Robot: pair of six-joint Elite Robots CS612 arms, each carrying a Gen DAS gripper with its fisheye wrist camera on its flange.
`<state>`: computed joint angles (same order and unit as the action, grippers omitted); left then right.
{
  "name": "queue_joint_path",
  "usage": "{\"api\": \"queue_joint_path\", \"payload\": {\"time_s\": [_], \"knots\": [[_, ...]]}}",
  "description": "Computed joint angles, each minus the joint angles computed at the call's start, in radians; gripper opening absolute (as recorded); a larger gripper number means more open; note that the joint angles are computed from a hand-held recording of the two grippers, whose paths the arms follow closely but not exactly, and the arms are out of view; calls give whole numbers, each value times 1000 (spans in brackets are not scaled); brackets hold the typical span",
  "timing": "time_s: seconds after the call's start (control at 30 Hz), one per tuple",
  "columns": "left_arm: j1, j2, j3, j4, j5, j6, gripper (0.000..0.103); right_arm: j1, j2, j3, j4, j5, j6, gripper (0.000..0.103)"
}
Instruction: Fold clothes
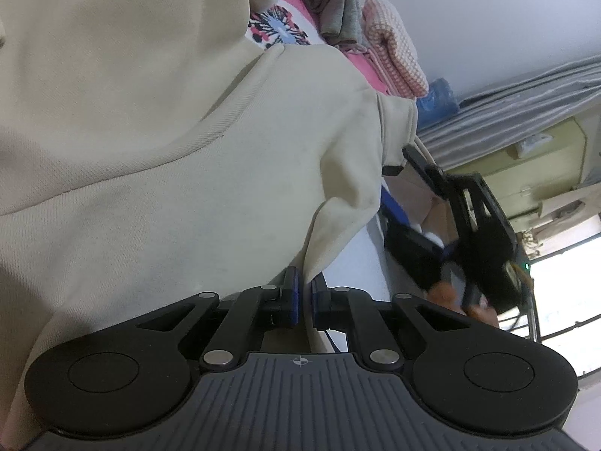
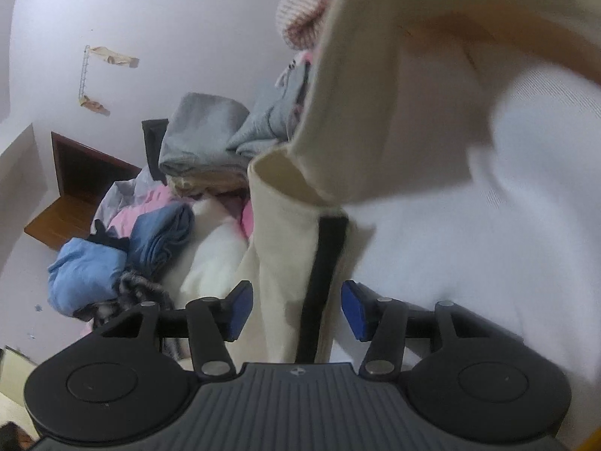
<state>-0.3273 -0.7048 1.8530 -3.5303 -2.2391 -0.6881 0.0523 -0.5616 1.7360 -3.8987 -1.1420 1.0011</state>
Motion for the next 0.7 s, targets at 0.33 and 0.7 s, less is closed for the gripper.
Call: {"api": "queue_joint_path", "payload": {"time_s": [0.33, 0.7], "knots": [[-5, -11, 15, 1, 25, 28, 8, 11, -3, -16, 32, -32, -90, 60], [-11, -16, 15, 10, 46, 46, 8, 8, -13, -36, 92, -109, -183, 71]]}}
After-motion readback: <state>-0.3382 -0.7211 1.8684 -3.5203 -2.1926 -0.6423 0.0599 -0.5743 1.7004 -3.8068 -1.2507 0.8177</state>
